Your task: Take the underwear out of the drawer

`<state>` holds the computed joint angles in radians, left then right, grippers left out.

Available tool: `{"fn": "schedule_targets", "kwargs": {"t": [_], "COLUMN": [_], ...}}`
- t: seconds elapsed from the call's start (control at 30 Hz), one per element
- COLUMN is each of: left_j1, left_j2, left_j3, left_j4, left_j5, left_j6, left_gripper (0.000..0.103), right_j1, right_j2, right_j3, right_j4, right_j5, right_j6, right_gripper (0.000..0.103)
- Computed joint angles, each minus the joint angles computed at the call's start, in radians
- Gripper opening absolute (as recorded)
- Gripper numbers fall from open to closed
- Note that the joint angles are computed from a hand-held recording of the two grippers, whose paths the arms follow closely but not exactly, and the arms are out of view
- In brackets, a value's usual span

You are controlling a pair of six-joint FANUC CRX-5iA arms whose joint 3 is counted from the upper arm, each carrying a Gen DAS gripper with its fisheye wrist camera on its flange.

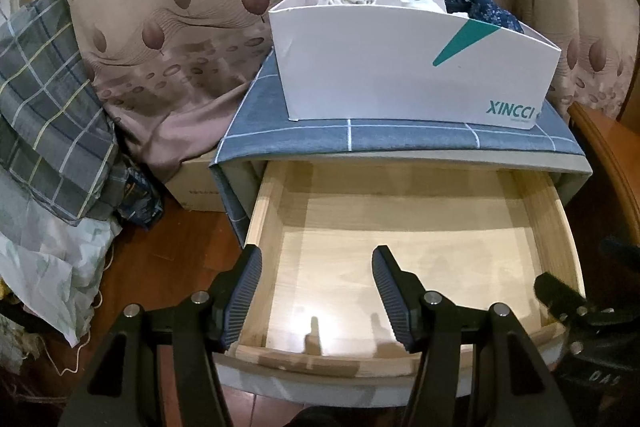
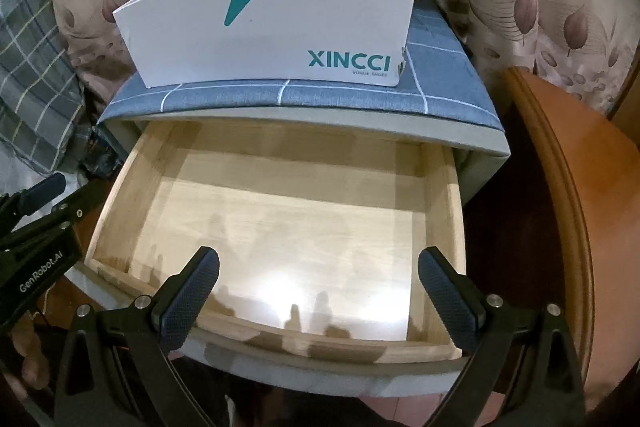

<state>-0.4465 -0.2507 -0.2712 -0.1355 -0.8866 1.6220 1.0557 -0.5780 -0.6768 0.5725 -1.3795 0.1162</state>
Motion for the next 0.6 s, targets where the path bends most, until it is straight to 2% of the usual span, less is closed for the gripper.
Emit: {"fn": "schedule_targets", "kwargs": {"t": [0.6], "left_j1": [-0.001], "left_j2": [0.007], "left_j3": [0.004], "left_j4": [0.006], "left_j5": [-0.012], "left_j6": [-0.019], "left_gripper": [0.059], "right_j1": [-0.031], "right_j2": [0.032], "right_j3": [0.021], "right_j4": [-0.057], "right_j5": [0.010], "right_j6": [0.043], "right_gripper": [0.099]}}
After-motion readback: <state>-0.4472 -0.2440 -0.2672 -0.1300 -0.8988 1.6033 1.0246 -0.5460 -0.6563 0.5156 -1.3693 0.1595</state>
